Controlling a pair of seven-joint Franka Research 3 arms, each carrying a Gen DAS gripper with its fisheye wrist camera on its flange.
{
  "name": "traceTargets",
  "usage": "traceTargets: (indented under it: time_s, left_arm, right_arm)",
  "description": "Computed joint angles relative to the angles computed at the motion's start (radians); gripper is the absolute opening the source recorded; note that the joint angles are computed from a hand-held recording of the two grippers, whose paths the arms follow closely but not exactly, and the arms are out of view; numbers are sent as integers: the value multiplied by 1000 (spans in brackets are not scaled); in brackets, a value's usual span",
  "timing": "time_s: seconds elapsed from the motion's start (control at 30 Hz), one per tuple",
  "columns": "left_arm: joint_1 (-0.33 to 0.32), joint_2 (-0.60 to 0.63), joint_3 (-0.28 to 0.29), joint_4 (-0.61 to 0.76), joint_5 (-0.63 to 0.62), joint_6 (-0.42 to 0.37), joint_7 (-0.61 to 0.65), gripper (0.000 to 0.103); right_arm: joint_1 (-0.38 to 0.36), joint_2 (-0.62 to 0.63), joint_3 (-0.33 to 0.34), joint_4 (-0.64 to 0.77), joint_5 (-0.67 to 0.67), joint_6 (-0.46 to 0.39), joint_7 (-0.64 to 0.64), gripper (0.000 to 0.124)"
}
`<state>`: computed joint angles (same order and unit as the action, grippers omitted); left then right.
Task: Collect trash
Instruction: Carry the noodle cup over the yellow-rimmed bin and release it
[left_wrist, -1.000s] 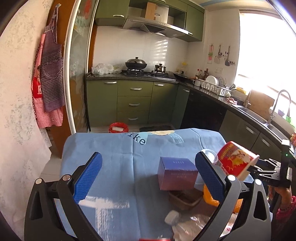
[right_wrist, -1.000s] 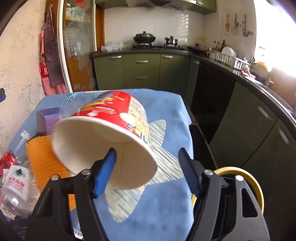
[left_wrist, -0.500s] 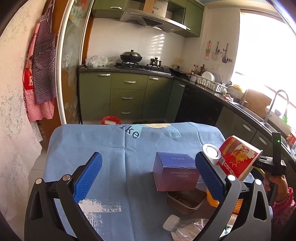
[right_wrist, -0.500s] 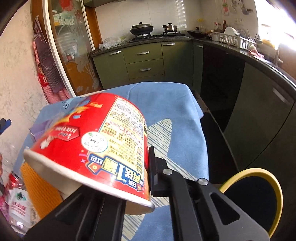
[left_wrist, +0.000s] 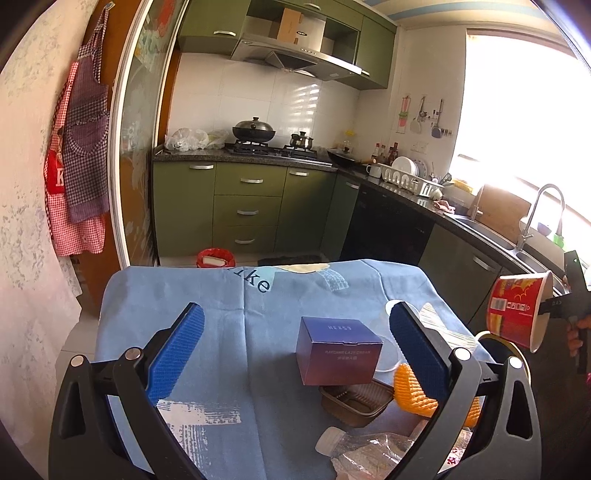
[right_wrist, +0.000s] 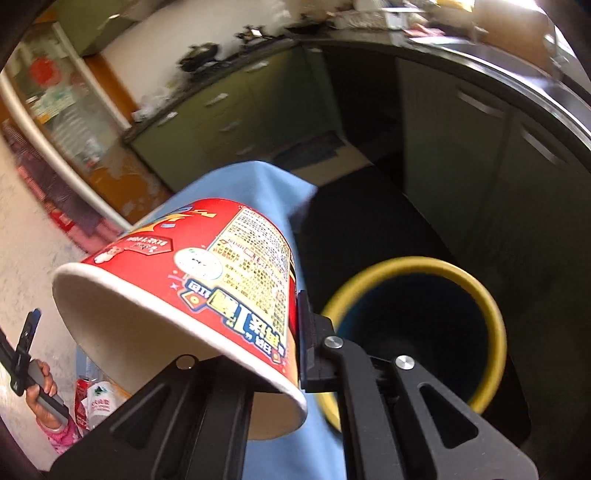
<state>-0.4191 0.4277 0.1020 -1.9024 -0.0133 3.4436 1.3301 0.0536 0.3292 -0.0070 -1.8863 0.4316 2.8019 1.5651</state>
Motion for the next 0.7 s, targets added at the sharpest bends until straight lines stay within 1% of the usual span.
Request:
traceTargets:
  time_s: [0.07,0.1,0.17,0.23,0.33,0.43,0.5,0.53,0.57,0.6,0.63,0.7]
  left_arm:
    - [-17,-6,13,-6,-6,-1,10,99]
    - [-29,-8,23,-9,-13,0,15,99]
    - [-22,-12,14,-12,-9,0,21,99]
    - [-39,-16,28,-17,-21,-1,31,99]
    - [-45,-18,30,-20,-31,0,39,99]
    - [-41,-15,26,-16,-34,-5,43,99]
    - [-39,-16,22,-15,-31,-9,42,99]
    - [-28,-14,14,-12,-23,-13,40,99]
    - [-25,-13,12,-11,-19,-16,39,99]
    - [-29,-12,16,-10,-17,-20,39,99]
    - [-35,-11,21,-8,-16,-23,38,99]
    - [-28,-8,15,-3,-3,-32,33,99]
  right_arm:
    - [6,-18,-53,-21,-53,-64,75,3]
    - [1,-17,-66,-25,-69,-88,100,3]
    - [-15,2,-87,-16,-100,-156,147,3]
    - [-36,26,-88,-19,-104,-173,163,3]
    - [-74,88,-80,23,-87,-229,171,3]
    - [-89,154,-83,82,-95,-286,192,4]
    - [-98,187,-76,118,-90,-325,202,13]
    - [-103,199,-76,128,-84,-326,211,19]
    - [-97,208,-86,131,-94,-319,232,29]
    - [-93,210,-92,133,-107,-316,241,32]
    - [-84,208,-102,127,-125,-301,255,32]
    - [-85,191,-94,103,-125,-268,258,34]
